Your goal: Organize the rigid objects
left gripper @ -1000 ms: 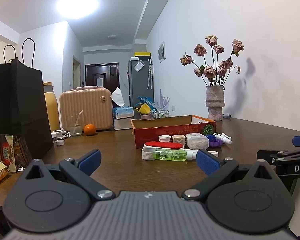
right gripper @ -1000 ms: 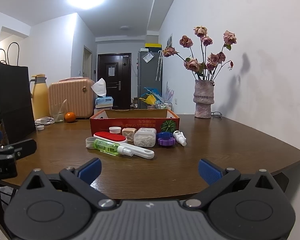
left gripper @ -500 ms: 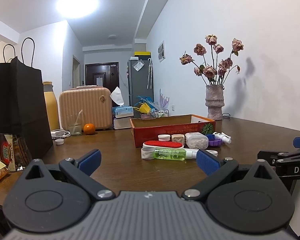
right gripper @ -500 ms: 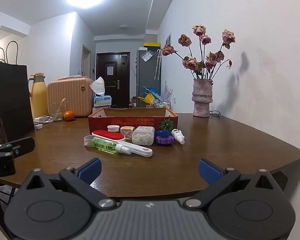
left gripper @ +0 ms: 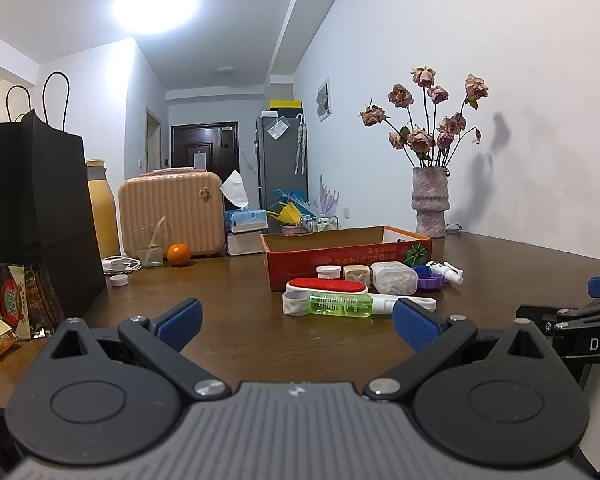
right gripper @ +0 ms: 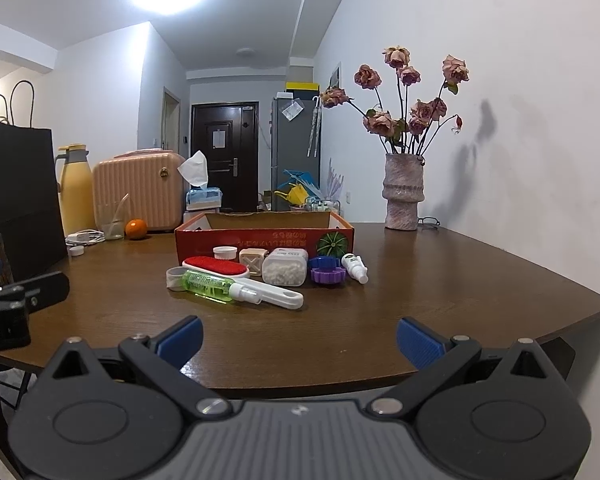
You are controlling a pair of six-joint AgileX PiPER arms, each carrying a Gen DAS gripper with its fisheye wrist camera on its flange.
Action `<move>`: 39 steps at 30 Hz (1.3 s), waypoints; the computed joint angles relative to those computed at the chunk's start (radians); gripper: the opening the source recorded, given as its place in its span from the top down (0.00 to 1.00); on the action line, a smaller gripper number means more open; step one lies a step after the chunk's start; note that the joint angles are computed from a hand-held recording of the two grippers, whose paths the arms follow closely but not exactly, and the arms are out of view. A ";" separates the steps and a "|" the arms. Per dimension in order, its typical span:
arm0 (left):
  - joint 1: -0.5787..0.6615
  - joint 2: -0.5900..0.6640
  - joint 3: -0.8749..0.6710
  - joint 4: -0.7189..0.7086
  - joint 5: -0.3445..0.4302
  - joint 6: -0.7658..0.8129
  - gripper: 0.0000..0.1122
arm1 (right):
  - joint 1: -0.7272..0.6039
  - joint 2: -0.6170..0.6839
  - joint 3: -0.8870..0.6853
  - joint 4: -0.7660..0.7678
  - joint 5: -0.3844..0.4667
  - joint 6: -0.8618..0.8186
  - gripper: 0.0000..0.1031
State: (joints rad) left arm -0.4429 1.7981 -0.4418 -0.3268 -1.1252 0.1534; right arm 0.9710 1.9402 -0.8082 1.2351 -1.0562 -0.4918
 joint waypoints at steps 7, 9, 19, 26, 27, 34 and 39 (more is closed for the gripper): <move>0.038 0.028 -0.048 0.023 0.072 0.014 0.08 | -0.010 0.060 -0.031 0.018 -0.074 -0.042 0.00; 0.055 0.051 -0.076 0.035 0.088 0.003 0.08 | -0.026 0.092 -0.058 0.023 -0.075 -0.076 0.00; 0.078 0.209 -0.337 0.013 0.254 0.050 0.08 | -0.226 0.164 -0.174 -0.166 0.175 -0.068 0.00; 0.183 0.291 -0.676 0.129 0.576 -0.029 0.08 | -0.410 0.202 -0.295 -0.459 0.356 0.166 0.00; 0.186 0.309 -0.738 0.098 0.640 0.015 0.08 | -0.433 0.203 -0.328 -0.477 0.416 0.152 0.00; 0.230 0.475 -1.109 0.093 0.913 0.056 0.08 | -0.531 0.272 -0.565 -0.446 0.718 0.016 0.18; 0.243 0.570 -1.290 -0.190 1.030 0.351 0.09 | -0.558 0.322 -0.678 -0.652 0.795 0.127 0.28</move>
